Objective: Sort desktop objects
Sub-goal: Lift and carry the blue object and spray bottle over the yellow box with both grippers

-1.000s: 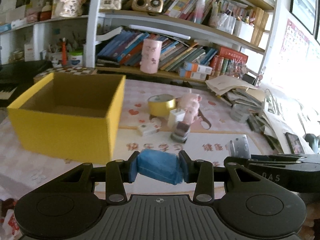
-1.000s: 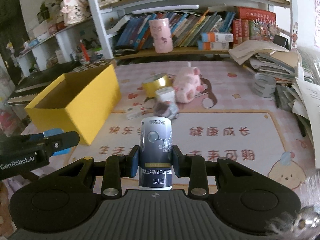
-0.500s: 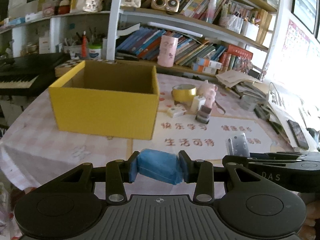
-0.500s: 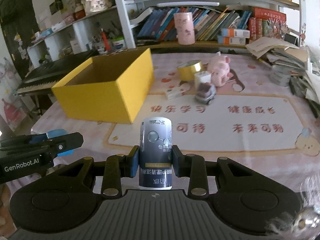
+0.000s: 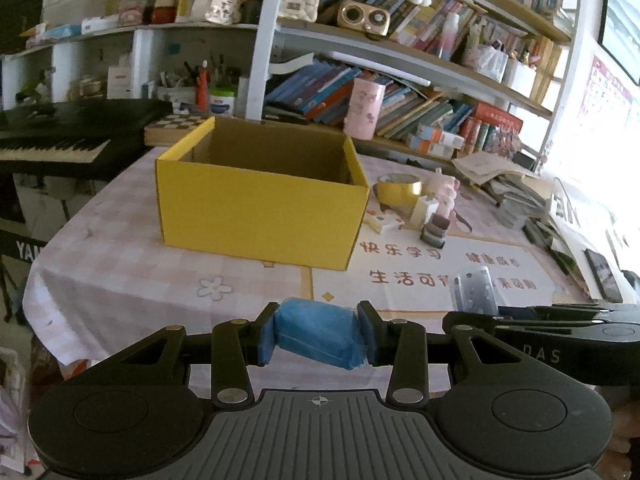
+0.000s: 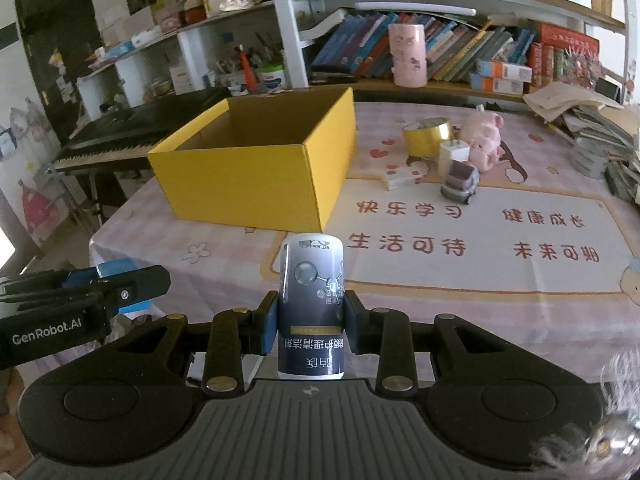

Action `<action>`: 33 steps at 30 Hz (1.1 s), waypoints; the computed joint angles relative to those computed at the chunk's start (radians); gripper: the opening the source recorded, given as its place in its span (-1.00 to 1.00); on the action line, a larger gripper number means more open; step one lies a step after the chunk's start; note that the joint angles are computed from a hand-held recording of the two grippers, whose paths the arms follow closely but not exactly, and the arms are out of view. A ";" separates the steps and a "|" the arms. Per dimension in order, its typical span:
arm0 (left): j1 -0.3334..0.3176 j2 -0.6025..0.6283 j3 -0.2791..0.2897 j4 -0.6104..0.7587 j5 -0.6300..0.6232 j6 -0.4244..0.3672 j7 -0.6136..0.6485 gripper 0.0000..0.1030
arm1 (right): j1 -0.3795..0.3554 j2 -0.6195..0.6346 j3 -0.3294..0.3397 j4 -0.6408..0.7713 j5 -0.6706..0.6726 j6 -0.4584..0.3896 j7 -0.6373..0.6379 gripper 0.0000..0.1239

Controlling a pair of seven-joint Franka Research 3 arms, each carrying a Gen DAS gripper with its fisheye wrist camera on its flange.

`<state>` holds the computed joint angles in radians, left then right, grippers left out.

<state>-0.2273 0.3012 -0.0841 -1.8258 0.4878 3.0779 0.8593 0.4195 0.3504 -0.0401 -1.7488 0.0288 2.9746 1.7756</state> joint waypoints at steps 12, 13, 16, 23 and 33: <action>0.020 0.004 -0.015 -0.005 -0.034 0.018 0.042 -0.23 | 0.024 0.010 -0.021 0.017 -0.034 -0.005 0.040 -0.51; 0.027 0.006 -0.022 -0.003 -0.042 0.019 0.051 -0.23 | 0.027 0.012 -0.025 0.020 -0.038 -0.007 0.045 -0.51; 0.042 0.009 -0.040 -0.002 -0.061 0.021 0.078 -0.23 | 0.035 0.019 -0.038 0.032 -0.052 -0.013 0.064 -0.51; 0.080 0.027 -0.091 0.014 -0.134 0.022 0.166 -0.23 | 0.050 0.026 -0.062 0.043 -0.095 -0.022 0.116 -0.51; 0.052 0.026 -0.057 0.014 -0.150 0.026 0.166 -0.23 | 0.032 0.035 -0.034 0.056 -0.102 -0.026 0.096 -0.51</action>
